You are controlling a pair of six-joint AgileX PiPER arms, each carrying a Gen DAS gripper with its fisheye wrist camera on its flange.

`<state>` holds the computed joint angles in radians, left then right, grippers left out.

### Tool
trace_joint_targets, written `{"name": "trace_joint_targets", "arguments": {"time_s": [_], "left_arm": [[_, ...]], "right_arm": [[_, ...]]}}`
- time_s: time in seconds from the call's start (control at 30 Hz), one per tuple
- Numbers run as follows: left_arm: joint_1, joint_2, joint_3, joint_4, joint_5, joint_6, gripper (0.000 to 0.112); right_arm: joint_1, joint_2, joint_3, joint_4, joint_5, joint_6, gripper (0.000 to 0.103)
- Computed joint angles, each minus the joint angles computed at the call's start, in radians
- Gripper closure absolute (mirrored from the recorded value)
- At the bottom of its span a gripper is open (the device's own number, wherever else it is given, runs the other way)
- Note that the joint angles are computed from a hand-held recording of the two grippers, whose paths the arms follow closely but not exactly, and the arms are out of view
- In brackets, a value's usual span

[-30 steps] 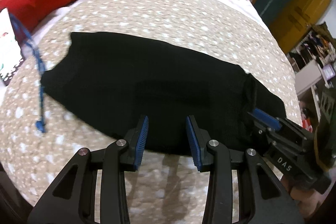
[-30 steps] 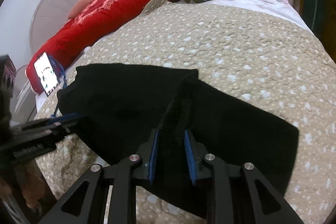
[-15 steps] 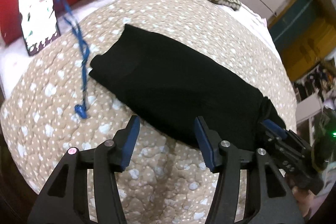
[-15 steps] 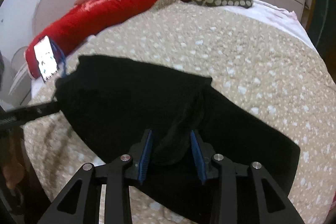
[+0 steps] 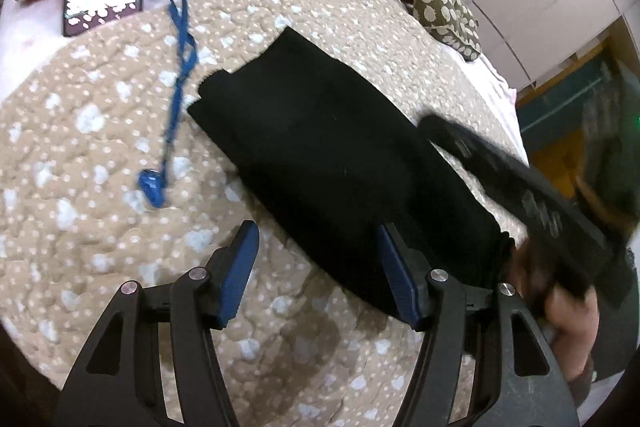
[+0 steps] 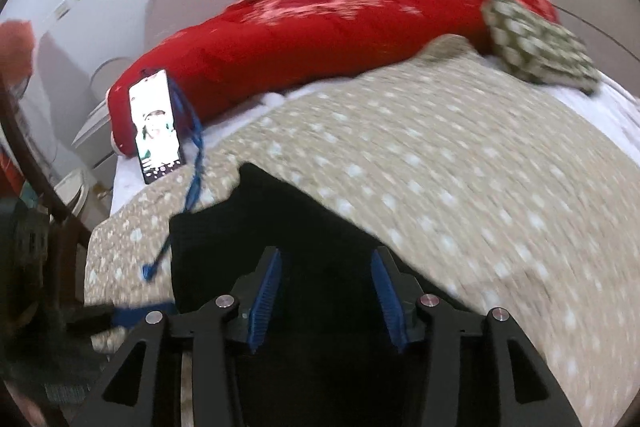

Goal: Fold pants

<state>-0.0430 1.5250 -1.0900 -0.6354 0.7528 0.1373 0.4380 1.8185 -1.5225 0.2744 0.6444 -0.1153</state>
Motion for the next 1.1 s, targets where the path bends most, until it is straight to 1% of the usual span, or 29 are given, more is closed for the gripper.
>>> {"name": "trace_joint_targets", "arguments": {"time_s": [0.03, 0.1, 0.17, 0.2, 0.3, 0.33, 0.37, 0.4, 0.43, 0.47, 0.5, 0.53, 0.57, 0.6, 0.67, 0.77, 0.87, 0.9, 0.93, 0.97, 1.0, 1.03, 1.07, 1.1], "left_arm": [[-0.002, 0.007, -0.003, -0.008, -0.003, 0.003, 0.051], [0.000, 0.015, 0.002, -0.031, -0.020, 0.017, 0.050], [0.009, 0.028, 0.005, -0.074, -0.023, 0.047, 0.042], [0.010, 0.033, 0.007, -0.093, -0.028, 0.058, 0.041], [-0.004, 0.039, 0.004, -0.086, -0.055, 0.055, 0.041], [-0.008, 0.042, 0.003, -0.088, -0.063, 0.066, 0.041], [-0.010, 0.046, 0.001, -0.093, -0.067, 0.075, 0.042], [-0.009, 0.048, 0.000, -0.102, -0.070, 0.088, 0.043], [-0.009, 0.048, -0.001, -0.105, -0.070, 0.092, 0.049], [-0.006, 0.045, -0.004, -0.104, -0.067, 0.093, 0.067], [-0.007, 0.041, -0.015, -0.087, -0.057, 0.085, 0.077], [-0.009, 0.031, -0.022, -0.076, -0.054, 0.084, 0.078], [-0.012, 0.018, -0.025, -0.074, -0.059, 0.092, 0.080], [-0.017, -0.013, -0.026, -0.073, -0.059, 0.102, 0.082], [-0.031, -0.080, -0.018, -0.101, -0.055, 0.153, 0.082], [-0.120, -0.177, -0.011, -0.063, -0.088, 0.180, 0.082], [-0.258, -0.216, -0.026, -0.010, -0.092, 0.191, 0.082], [-0.324, -0.210, -0.033, 0.032, -0.103, 0.176, 0.082], [-0.377, -0.201, -0.036, 0.066, -0.109, 0.161, 0.082], [-0.444, -0.180, -0.040, 0.123, -0.114, 0.123, 0.082], [-0.484, -0.163, -0.038, 0.145, -0.120, 0.111, 0.082], [-0.525, -0.136, -0.034, 0.152, -0.126, 0.114, 0.082], [-0.548, -0.110, -0.037, 0.163, -0.126, 0.109, 0.082], [-0.580, -0.070, -0.044, 0.187, -0.119, 0.092, 0.082]], "right_arm": [[0.000, 0.050, -0.070, 0.017, 0.034, -0.028, 0.056], [0.003, 0.162, -0.234, 0.020, 0.129, -0.063, 0.056], [0.006, 0.243, -0.348, -0.004, 0.184, -0.083, 0.056], [0.009, 0.301, -0.427, -0.023, 0.220, -0.084, 0.056], [-0.002, 0.412, -0.561, -0.002, 0.294, -0.099, 0.055], [-0.010, 0.433, -0.575, 0.022, 0.301, -0.105, 0.055], [-0.020, 0.428, -0.550, 0.054, 0.273, -0.119, 0.057], [-0.030, 0.411, -0.508, 0.096, 0.236, -0.137, 0.062], [-0.047, 0.394, -0.471, 0.167, 0.217, -0.170, 0.083], [-0.054, 0.378, -0.443, 0.199, 0.201, -0.188, 0.088], [-0.057, 0.341, -0.384, 0.224, 0.159, -0.208, 0.090], [-0.058, 0.305, -0.334, 0.244, 0.124, -0.228, 0.092], [-0.061, 0.262, -0.276, 0.273, 0.089, -0.253, 0.099], [-0.065, 0.217, -0.222, 0.294, 0.057, -0.269, 0.099], [-0.087, 0.095, -0.079, 0.388, -0.015, -0.342, 0.099], [-0.138, -0.094, 0.116, 0.553, -0.103, -0.472, 0.099], [-0.250, -0.318, 0.352, 0.759, -0.124, -0.631, 0.099], [-0.283, -0.368, 0.402, 0.797, -0.118, -0.661, 0.099], [-0.341, -0.452, 0.489, 0.837, -0.111, -0.685, 0.099], [-0.376, -0.496, 0.537, 0.851, -0.105, -0.687, 0.102], [-0.446, -0.561, 0.611, 0.873, -0.071, -0.695, 0.102], [-0.498, -0.599, 0.653, 0.860, -0.042, -0.676, 0.102], [-0.540, -0.635, 0.692, 0.815, -0.036, -0.628, 0.102], [-0.572, -0.680, 0.741, 0.750, -0.056, -0.557, 0.102]]}}
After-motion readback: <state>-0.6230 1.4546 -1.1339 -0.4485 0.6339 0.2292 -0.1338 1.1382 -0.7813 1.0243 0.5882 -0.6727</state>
